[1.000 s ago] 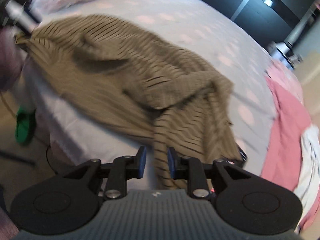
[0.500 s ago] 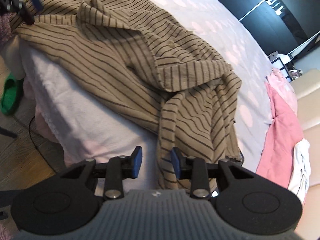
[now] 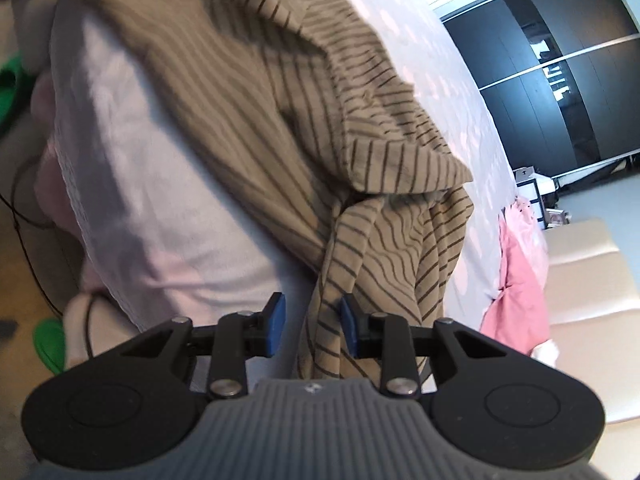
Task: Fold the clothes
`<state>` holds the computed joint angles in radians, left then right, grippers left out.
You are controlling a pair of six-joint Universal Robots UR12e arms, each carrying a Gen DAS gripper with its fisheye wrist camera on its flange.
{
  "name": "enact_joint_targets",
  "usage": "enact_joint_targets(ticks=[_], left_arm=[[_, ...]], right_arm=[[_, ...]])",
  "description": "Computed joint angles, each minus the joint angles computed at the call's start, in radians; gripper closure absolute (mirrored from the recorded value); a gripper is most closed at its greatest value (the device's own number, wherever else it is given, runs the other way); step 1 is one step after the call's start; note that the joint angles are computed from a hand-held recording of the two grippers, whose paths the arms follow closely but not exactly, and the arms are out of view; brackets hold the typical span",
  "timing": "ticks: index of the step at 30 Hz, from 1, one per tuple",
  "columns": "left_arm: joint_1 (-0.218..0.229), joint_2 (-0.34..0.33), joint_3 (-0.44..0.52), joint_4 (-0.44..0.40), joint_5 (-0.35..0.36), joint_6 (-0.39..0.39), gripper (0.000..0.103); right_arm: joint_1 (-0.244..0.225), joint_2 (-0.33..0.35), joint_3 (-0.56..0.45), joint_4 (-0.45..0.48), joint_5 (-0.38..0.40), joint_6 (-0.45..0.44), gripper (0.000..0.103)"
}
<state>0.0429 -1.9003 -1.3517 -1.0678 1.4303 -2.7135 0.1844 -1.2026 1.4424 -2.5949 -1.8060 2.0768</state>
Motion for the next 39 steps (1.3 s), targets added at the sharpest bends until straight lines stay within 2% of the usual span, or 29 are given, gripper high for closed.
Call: enact_joint_targets(ticks=[1,3,9,11,17,20,26,30,33,37,39], left_arm=[[0.001,0.001,-0.002,0.001,0.001,-0.006,0.080],[0.005,0.001,0.000,-0.003,-0.016,-0.014,0.080],[0.003,-0.008,0.004,-0.014,-0.049,0.009,0.086],[0.002,-0.009,0.002,-0.009,-0.054,0.009,0.095],[0.007,0.003,-0.014,0.010,-0.101,0.048,0.101],[0.014,0.015,-0.029,0.080,-0.118,0.017,0.103],[0.052,0.021,0.000,0.224,-0.139,-0.149,0.103],[0.069,0.003,0.050,0.342,-0.134,-0.224,0.103],[0.076,-0.012,0.100,0.423,-0.147,-0.273,0.103],[0.078,-0.041,0.191,0.541,-0.146,-0.312,0.103],[0.079,-0.051,0.239,0.605,-0.133,-0.308,0.103]], right_arm=[[0.001,0.003,-0.001,-0.005,-0.013,0.001,0.097],[-0.003,0.005,-0.002,-0.029,-0.020,0.022,0.099],[-0.010,0.009,-0.010,-0.055,-0.020,0.057,0.099],[-0.011,0.007,-0.010,-0.054,-0.014,0.055,0.099],[-0.012,0.003,0.002,-0.066,-0.012,0.059,0.099],[-0.014,0.002,0.010,-0.103,-0.018,0.060,0.101],[-0.027,0.018,-0.024,-0.246,-0.068,0.122,0.102],[-0.038,0.053,-0.113,-0.312,-0.109,0.172,0.102],[-0.040,0.078,-0.190,-0.366,-0.099,0.182,0.102],[-0.030,0.119,-0.314,-0.459,-0.079,0.134,0.102],[-0.024,0.144,-0.391,-0.500,-0.076,0.113,0.102]])
